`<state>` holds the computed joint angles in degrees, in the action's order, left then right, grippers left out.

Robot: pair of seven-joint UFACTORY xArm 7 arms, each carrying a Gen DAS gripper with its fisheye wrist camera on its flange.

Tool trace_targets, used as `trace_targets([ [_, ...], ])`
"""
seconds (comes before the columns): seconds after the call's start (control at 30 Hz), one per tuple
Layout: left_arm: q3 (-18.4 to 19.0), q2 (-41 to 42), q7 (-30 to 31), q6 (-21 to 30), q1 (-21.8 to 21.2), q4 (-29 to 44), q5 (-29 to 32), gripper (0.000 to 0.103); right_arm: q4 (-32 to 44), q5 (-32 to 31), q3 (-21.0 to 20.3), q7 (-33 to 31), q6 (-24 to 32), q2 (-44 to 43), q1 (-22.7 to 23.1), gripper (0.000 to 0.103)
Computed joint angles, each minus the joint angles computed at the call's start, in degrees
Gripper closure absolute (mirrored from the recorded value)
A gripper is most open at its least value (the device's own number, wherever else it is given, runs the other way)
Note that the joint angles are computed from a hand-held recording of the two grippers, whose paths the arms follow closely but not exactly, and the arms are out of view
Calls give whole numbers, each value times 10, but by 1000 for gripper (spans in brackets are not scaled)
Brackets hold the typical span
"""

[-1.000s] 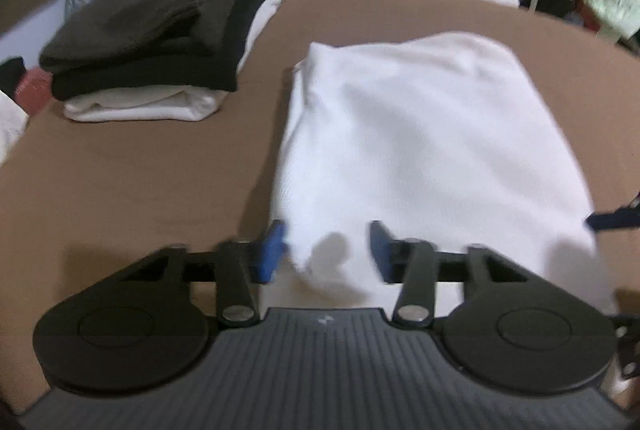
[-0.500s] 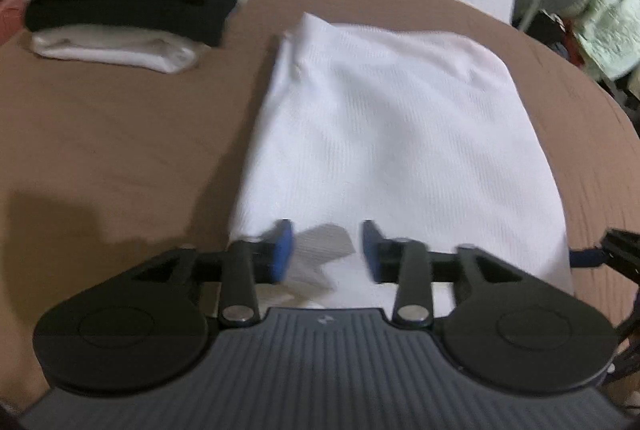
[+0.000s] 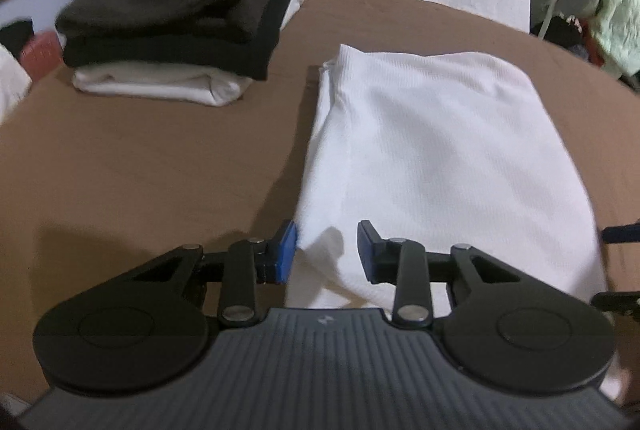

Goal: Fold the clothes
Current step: 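Pinch the folded garment edge with the left tool and tuck it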

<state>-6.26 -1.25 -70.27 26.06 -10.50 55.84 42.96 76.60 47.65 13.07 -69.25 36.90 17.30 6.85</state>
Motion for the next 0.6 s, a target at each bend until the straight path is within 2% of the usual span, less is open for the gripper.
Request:
trace_targets([
  [0.07, 2, 9, 7, 12, 1, 2, -16, 70, 8, -5, -1, 4, 2, 6, 1, 15],
  [0.1, 3, 14, 4, 26, 0, 6, -18, 68, 13, -8, 0, 7, 4, 9, 1, 15],
  [0.13, 4, 18, 0, 39, -1, 10, -14, 58, 16, -10, 0, 10, 4, 12, 2, 15],
  [0.2, 10, 19, -21, 32, -2, 8, 5, 57, 20, -12, 2, 15, 2, 17, 3, 15],
  [0.27, 13, 14, -50, -2, 1, 3, 38, 66, 24, -15, 4, 18, 4, 21, 2, 15],
  [0.3, 14, 13, -60, -15, 1, 3, 55, 75, 26, -16, 4, 19, 5, 23, 1, 15],
  [0.33, 12, 12, -54, -21, 1, 4, 65, 90, 28, -17, 5, 21, 6, 25, 0, 15],
  [0.37, 11, 12, -48, -27, 0, 5, 74, 94, 30, -18, 5, 25, 8, 27, 0, 15],
  [0.4, 10, 11, -40, -34, -1, 5, 80, 94, 31, -17, 6, 29, 10, 29, -1, 15],
  [0.5, 12, 13, -23, -64, 3, 0, 44, 94, 31, -11, 7, 36, 14, 30, -6, 15],
  [0.6, 7, 19, -36, -5, -5, 16, 65, 87, 25, -7, 7, 39, 15, 26, -9, 15],
])
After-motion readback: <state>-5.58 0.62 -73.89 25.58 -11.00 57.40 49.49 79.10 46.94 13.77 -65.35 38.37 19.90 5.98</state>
